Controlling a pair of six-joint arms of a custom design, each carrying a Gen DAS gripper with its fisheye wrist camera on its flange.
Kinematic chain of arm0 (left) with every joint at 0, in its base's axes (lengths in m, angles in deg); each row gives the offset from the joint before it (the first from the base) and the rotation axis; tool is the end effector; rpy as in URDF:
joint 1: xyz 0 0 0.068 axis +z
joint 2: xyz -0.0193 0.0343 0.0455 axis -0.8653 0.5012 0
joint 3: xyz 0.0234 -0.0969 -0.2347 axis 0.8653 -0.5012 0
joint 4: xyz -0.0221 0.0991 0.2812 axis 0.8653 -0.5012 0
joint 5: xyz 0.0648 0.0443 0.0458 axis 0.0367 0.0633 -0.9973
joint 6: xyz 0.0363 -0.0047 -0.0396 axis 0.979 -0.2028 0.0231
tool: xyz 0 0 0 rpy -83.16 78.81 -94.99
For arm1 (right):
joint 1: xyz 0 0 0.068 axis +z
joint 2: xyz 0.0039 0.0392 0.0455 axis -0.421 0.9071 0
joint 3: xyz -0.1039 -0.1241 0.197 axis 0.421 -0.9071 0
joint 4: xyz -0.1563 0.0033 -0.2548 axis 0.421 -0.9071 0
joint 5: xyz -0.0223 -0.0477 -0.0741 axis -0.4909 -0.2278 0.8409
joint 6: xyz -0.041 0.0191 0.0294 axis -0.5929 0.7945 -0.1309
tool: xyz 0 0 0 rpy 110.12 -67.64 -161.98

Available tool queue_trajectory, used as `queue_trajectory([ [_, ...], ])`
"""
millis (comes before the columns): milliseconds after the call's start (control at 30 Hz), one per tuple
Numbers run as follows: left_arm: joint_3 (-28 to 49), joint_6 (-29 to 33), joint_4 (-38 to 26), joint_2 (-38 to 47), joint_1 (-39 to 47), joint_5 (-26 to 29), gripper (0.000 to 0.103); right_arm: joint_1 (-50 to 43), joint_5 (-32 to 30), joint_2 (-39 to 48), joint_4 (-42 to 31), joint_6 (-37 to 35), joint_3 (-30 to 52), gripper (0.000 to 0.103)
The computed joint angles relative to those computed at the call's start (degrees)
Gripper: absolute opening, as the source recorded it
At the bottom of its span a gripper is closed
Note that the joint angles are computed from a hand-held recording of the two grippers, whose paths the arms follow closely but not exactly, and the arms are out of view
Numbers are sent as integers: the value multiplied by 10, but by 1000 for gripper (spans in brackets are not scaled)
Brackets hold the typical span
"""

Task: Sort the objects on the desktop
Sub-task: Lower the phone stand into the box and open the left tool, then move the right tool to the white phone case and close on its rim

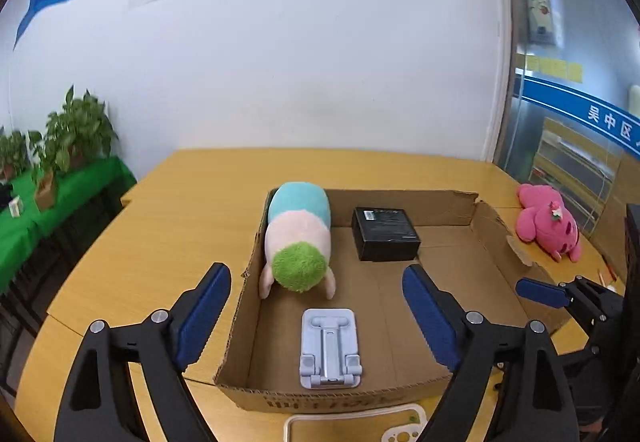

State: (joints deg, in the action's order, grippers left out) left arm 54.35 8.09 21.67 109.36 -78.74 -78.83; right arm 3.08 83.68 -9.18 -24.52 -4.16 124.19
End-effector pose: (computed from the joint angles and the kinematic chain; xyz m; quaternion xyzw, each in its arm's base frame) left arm 0.1823 -0.0574 0.3062 0.0567 0.8593 -0.0598 0.5048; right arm 0.1888 0.0949 0.2896 -0.1371 0.8882 0.0719 0.4326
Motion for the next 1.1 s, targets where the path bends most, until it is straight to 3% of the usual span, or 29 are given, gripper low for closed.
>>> queue_trajectory([
  [267, -12, -52, -29, -15, -126, -74, 91, -17, -7, -69, -42, 11, -14, 82],
  [400, -36, -66, -33, -31, -131, -69, 91, -17, -10, -77, -55, 19, -18, 82],
  [700, -137, -1, -93, -125, 8, 50, 91, 9, -131, -116, -51, 53, -120, 82],
  [900, -193, 13, -92, -117, 66, 111, 89, 26, -136, -86, -2, 96, -184, 79],
  [1100, -210, 0, -47, -29, 79, 137, 61, 40, -101, -75, 26, 100, -200, 64],
])
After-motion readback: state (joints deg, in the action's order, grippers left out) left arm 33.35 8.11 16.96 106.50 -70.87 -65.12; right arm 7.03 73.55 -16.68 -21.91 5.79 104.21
